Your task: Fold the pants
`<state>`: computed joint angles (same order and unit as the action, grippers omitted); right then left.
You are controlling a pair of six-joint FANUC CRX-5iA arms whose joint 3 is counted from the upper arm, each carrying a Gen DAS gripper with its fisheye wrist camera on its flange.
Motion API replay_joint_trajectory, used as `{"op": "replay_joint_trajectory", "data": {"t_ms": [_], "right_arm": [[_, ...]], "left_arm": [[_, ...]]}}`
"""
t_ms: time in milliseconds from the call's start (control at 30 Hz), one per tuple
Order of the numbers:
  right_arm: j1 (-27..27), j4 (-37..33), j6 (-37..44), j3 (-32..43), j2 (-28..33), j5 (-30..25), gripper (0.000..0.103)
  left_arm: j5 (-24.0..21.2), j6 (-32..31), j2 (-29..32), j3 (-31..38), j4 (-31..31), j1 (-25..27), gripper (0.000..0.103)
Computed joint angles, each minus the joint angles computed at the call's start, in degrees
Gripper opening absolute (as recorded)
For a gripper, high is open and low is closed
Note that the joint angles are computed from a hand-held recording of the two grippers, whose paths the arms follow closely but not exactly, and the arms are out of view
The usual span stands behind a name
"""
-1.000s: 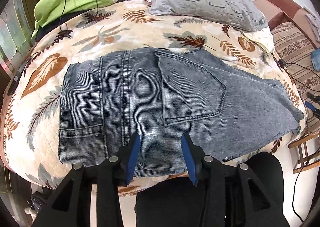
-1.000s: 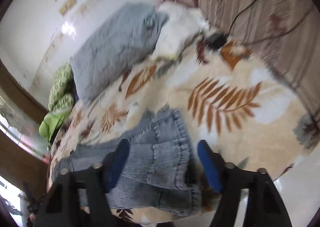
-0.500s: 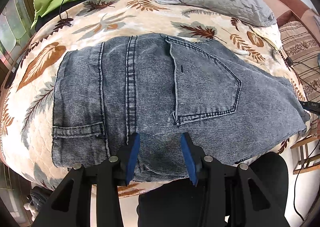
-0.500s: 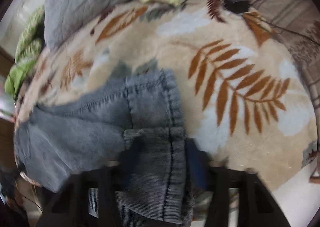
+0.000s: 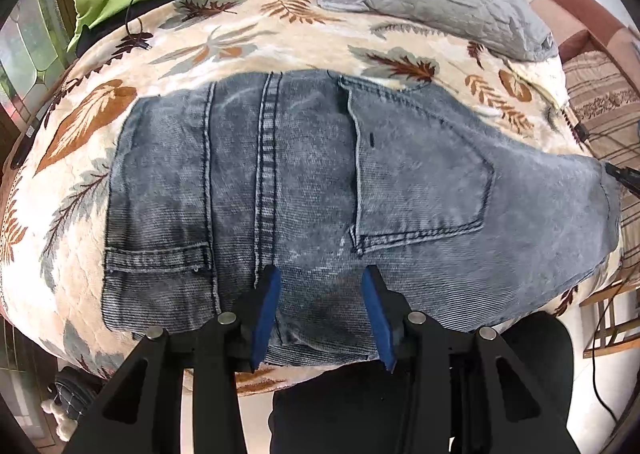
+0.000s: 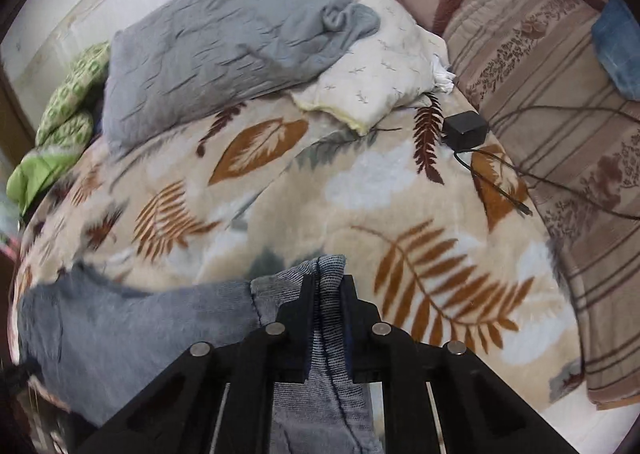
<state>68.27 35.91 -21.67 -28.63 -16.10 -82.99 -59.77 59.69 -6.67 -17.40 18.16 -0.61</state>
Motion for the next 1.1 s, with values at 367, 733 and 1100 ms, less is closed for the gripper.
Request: {"op": "replay_joint_trajectory", "data": {"t_ms": [367,733,1100], "right_arm": [[1.6,-0.3,-16.5,-3.7,-0.2,-3.2,0.026],[-2.2,4.6,4.4,11.9,15.3,22.2,0.026],[-5.0,-9.7,25.2,27.6,30.5,22.3,0.027]], "left_arm": [[0.5,-1.9,-2.6,-1.4,0.7,1.5,0.044],[2.3,2.8,-1.1,-0.1,-3.5,-0.3,0.047],[3.3,-3.8,-3.8,-4.1,-4.8,0.5,0.047]]}}
